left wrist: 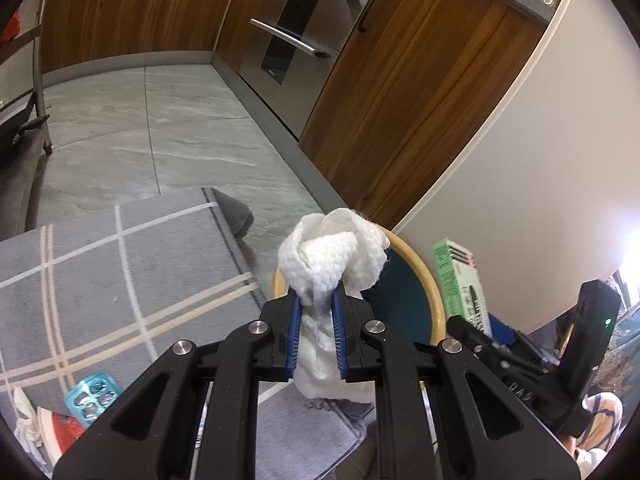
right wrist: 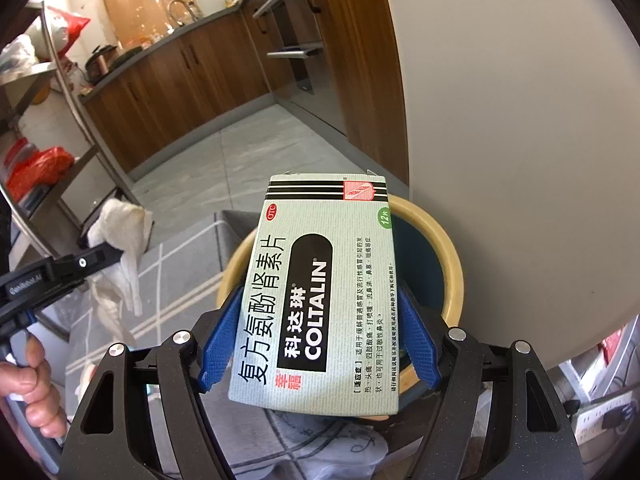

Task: Collect trash
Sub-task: 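Carry the white tissue and green box over the bin with both grippers, then open both grippers to drop the tissue and green box into the bin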

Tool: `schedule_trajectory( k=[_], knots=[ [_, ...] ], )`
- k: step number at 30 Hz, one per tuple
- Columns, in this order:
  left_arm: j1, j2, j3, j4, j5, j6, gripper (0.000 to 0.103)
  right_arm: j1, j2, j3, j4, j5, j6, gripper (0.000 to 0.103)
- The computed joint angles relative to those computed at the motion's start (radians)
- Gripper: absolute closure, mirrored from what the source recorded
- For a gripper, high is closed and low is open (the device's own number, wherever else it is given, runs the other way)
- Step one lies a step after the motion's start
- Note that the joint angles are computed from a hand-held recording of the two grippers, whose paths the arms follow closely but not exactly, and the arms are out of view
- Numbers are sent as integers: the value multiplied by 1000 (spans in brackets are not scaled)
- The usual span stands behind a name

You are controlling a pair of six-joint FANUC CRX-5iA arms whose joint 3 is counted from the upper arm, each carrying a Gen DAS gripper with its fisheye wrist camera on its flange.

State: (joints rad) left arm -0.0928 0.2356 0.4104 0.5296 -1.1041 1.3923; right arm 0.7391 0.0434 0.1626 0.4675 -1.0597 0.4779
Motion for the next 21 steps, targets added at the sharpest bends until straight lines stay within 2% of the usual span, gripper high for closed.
schedule_trajectory(
  k=[13, 15, 21],
  knots=[
    [-37, 61, 44, 11, 2, 61, 90, -21, 96, 94, -55, -56, 81, 27],
    [-38, 66, 41, 16, 4, 64, 90, -19, 89, 83, -48, -57, 73, 23],
    [-57, 104, 70, 16, -2, 89, 90, -26, 41, 24, -6, -34, -4, 23]
  ],
)
